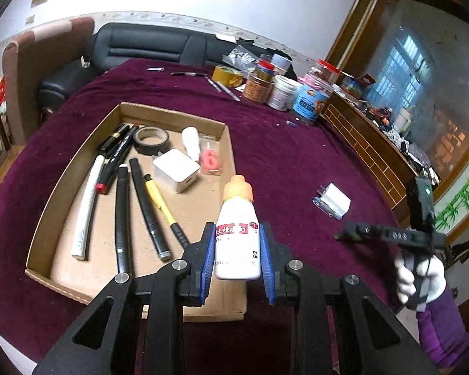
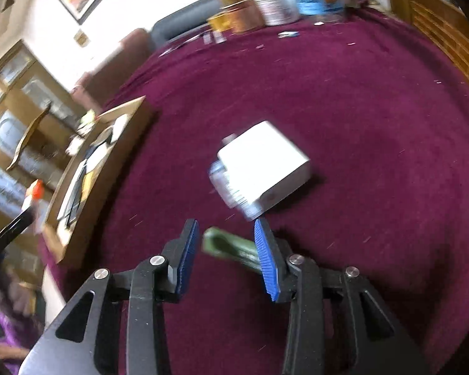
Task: Organize rigid objects
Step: 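Lift the glue bottle and green battery and carry both over the box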
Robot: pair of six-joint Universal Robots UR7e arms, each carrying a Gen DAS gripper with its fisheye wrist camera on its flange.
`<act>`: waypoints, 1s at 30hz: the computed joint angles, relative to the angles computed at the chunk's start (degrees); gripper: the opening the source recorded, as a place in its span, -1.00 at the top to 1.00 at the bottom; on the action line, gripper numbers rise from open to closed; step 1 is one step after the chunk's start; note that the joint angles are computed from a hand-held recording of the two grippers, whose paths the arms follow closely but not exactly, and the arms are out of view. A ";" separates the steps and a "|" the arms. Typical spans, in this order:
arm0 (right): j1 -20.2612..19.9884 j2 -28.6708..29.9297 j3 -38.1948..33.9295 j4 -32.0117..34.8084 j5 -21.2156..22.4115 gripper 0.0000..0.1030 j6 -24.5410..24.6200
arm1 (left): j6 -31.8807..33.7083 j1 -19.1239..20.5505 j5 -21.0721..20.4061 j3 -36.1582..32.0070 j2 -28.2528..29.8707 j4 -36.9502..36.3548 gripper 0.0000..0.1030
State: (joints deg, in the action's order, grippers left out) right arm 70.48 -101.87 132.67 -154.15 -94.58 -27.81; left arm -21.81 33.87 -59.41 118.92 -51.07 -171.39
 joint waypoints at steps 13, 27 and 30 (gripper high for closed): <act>6.45 -0.06 6.40 -8.43 -14.86 0.30 -13.32 | -1.11 0.51 1.85 2.15 -2.13 1.35 0.55; 4.39 -7.09 8.01 -3.94 -10.50 0.21 -19.39 | -1.78 1.08 0.59 1.07 -1.44 2.86 0.55; 4.13 -8.84 8.05 -3.91 -10.80 0.00 -20.56 | -1.86 1.12 0.47 0.90 -1.30 3.01 0.55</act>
